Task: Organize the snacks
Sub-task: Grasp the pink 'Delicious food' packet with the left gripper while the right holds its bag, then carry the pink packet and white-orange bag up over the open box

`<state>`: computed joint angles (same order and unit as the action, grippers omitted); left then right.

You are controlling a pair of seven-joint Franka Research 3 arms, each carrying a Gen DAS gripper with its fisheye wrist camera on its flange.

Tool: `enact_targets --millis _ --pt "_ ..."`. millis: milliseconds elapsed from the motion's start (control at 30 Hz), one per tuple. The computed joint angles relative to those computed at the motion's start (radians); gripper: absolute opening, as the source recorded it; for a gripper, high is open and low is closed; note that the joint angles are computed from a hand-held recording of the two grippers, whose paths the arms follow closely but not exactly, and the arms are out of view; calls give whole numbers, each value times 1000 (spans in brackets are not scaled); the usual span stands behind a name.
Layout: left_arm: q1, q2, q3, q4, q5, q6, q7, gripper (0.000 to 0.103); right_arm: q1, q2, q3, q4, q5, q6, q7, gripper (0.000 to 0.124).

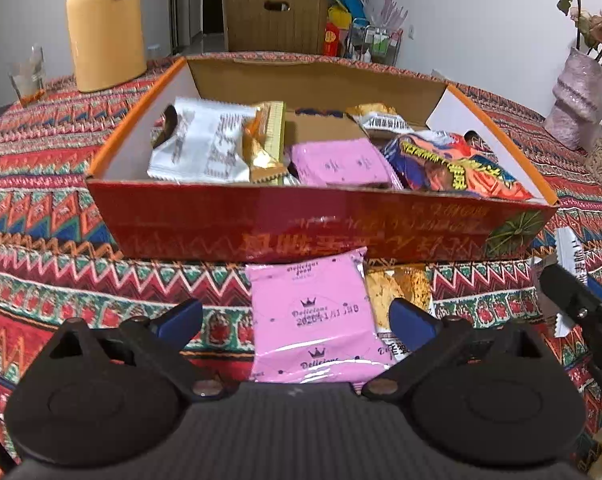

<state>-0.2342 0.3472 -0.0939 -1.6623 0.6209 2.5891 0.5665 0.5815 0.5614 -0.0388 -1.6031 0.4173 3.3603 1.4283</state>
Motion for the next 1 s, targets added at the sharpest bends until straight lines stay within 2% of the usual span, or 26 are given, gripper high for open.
enact_targets --millis 67,200,267,333,467,767,867,1000 --pt "8 8 -7 1 -19 8 14 89 -7 0 9 -1 -5 0 -3 28" --pt "9 1 2 -24 -14 54 -3 88 11 2 -11 2 2 -4 -2 28" --pt "3 -8 9 -41 7 79 -16 79 21 5 -25 6 7 -10 0 28" --pt "13 -15 4 -60 2 120 -9 65 39 9 -47 11 12 -18 4 28" --pt "20 -29 6 -89 -6 165 -14 64 76 16 -95 19 15 -33 17 28" --pt "7 -56 24 -120 49 192 -58 63 127 29 -160 25 13 -33 46 28" --pt "0 -66 32 -127 90 202 -92 63 137 30 -172 22 16 -24 47 28" --pt "-13 -98 47 -150 188 218 -171 63 129 26 -153 11 26 11 27 28"
